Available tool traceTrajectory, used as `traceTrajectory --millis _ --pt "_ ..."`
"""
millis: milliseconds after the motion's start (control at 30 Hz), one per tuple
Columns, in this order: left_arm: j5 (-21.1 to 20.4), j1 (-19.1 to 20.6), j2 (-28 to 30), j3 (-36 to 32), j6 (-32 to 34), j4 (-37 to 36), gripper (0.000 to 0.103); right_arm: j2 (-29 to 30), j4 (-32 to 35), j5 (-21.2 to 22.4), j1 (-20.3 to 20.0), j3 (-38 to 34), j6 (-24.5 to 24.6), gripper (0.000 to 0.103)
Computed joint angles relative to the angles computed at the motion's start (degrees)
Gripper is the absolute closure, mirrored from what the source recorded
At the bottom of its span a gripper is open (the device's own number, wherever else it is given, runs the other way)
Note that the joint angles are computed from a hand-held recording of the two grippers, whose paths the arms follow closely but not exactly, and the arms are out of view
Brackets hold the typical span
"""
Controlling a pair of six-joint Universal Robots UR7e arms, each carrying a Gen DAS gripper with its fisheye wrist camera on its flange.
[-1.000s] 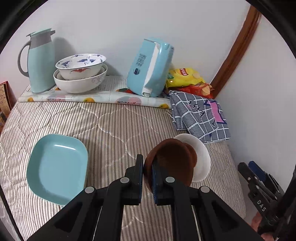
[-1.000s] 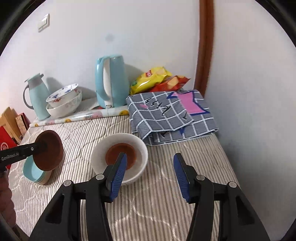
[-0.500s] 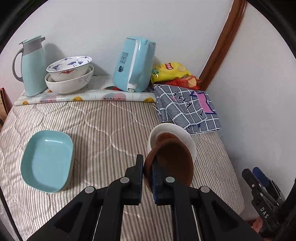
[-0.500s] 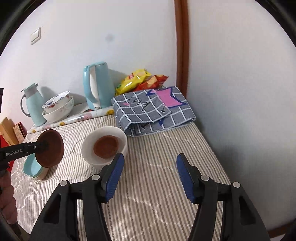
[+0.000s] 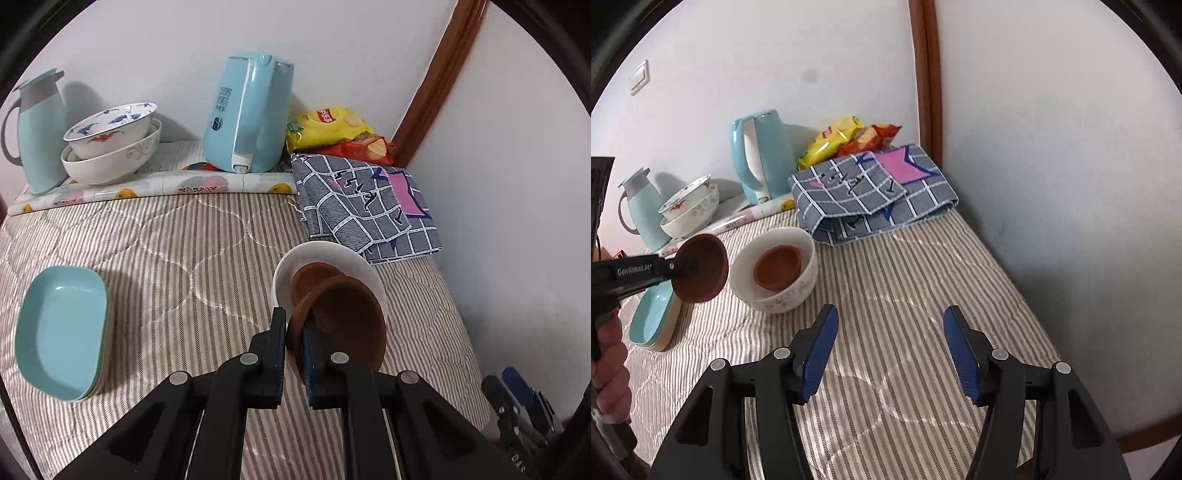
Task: Organize plates and bowls
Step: 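Carry the brown bowl in the left gripper over the white bowl, then lower the brown bowl onto the other brown bowl and open the left gripper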
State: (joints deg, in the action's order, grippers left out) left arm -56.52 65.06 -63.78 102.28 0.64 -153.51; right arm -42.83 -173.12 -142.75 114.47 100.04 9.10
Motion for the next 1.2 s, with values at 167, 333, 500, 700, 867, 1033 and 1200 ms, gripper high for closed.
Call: traceTrajectory --millis 167,333,500,700,867,1033,1200 --pt "0.1 0.4 2.6 -2.4 1.4 0.5 0.094 -0.3 -0.9 1.0 -0.5 0.9 0.7 0.044" --pt "-0.3 1.1 5.6 -5.3 1.9 1.5 0.094 0.1 -1.2 1.1 -0.8 0.6 0.4 0.044" --pt "0.3 1.7 8.2 -7.8 2.7 2.1 0.094 0.6 -1.6 0.6 -0.8 0.3 -0.8 0.044" --pt "-0.8 2.3 10.5 -10.2 3.9 2.5 0.094 0.7 -1.5 0.0 -0.8 0.5 -0.8 0.044" --pt "-1.0 2.8 12.1 -11.8 4.4 3.2 0.094 0.9 -0.8 -0.9 -0.7 0.3 -0.6 0.044" --pt "-1.3 3.3 12.8 -12.7 4.5 3.8 0.094 1.0 0.1 -1.5 -0.7 0.1 0.3 0.044" --pt "-1.8 3.8 13.3 -13.5 4.7 4.2 0.094 1.1 2.0 -1.6 -0.8 -0.2 1.6 0.044"
